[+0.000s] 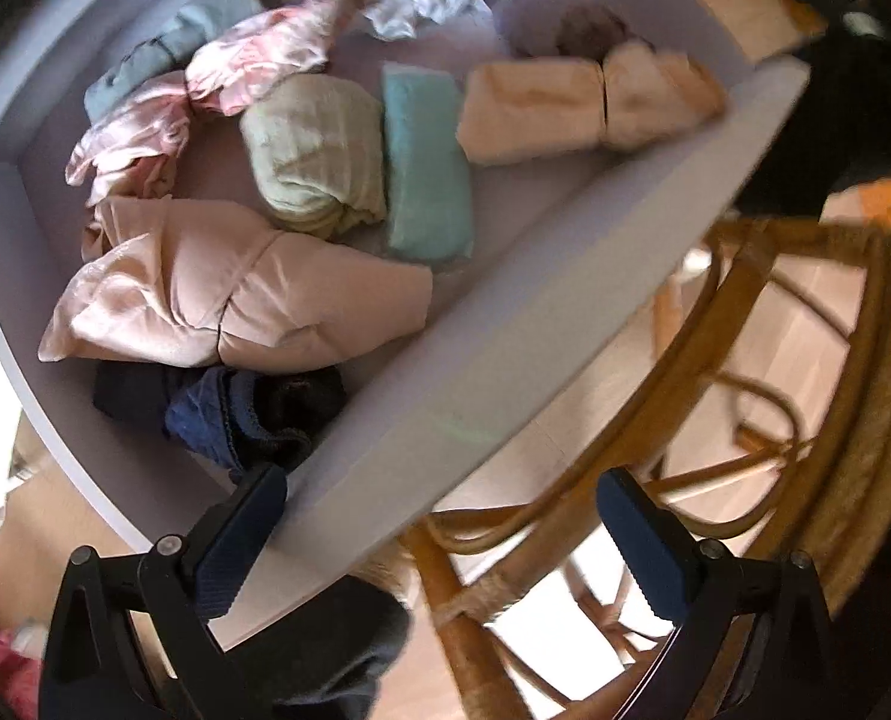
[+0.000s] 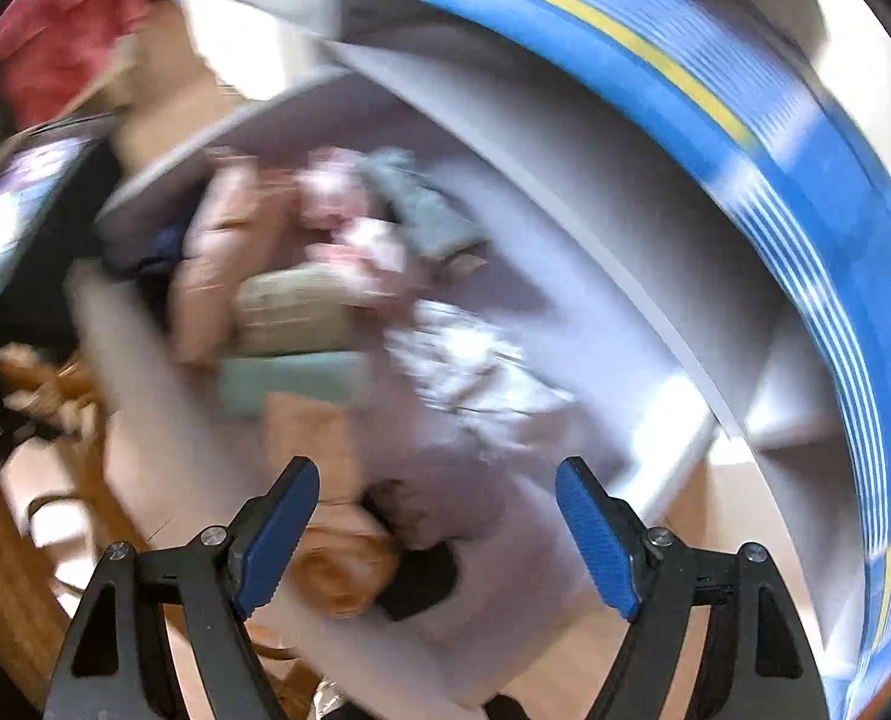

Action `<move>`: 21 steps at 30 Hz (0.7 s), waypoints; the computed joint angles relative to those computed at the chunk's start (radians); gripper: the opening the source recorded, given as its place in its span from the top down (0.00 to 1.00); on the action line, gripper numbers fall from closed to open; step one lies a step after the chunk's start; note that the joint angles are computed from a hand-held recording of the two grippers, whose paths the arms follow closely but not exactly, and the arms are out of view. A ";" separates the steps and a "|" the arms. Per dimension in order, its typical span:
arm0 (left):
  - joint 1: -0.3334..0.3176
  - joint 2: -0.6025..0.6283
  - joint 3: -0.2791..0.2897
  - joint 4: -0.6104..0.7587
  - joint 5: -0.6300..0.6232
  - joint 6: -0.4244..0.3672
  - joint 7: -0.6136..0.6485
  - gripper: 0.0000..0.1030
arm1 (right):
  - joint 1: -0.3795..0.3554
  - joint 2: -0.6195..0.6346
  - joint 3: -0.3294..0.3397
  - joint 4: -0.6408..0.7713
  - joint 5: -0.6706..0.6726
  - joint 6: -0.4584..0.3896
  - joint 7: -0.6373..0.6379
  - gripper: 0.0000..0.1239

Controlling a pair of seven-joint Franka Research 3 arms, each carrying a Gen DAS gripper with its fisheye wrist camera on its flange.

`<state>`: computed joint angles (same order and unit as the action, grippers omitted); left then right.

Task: Organize soft objects
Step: 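Grasp the white crumpled cloth with the right gripper while the left gripper approaches the pink cloth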

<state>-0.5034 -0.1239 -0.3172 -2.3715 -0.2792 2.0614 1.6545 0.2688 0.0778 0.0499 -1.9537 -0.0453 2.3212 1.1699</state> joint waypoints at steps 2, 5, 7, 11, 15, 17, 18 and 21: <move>0.038 -0.017 0.050 0.015 -0.122 0.026 -0.003 0.01 | -0.002 0.048 -0.012 0.042 -0.043 -0.011 0.038 0.34; 0.085 -0.038 0.073 0.037 -0.148 0.160 -0.070 0.00 | 0.012 0.081 -0.015 0.077 -0.107 -0.021 0.041 0.35; 0.123 -0.022 0.084 0.065 -0.115 0.217 -0.166 0.00 | 0.027 0.113 -0.016 0.106 -0.154 -0.014 0.032 0.35; 0.188 0.033 0.068 0.131 0.139 0.193 -0.450 0.00 | 0.048 0.174 -0.024 0.174 -0.197 -0.007 0.022 0.35; 0.208 0.118 0.066 0.242 0.336 0.100 -0.590 0.00 | 0.061 0.243 -0.031 0.264 -0.200 -0.026 -0.019 0.35; 0.216 0.145 0.072 0.283 0.347 0.075 -0.611 0.00 | 0.069 0.275 -0.037 0.298 -0.207 -0.032 -0.043 0.35; 0.221 0.163 0.075 0.310 0.354 0.058 -0.623 0.00 | 0.074 0.301 -0.041 0.329 -0.217 -0.043 -0.063 0.35; 0.231 0.211 0.080 0.386 0.380 0.006 -0.642 0.00 | 0.082 0.365 -0.053 0.402 -0.220 -0.076 -0.104 0.36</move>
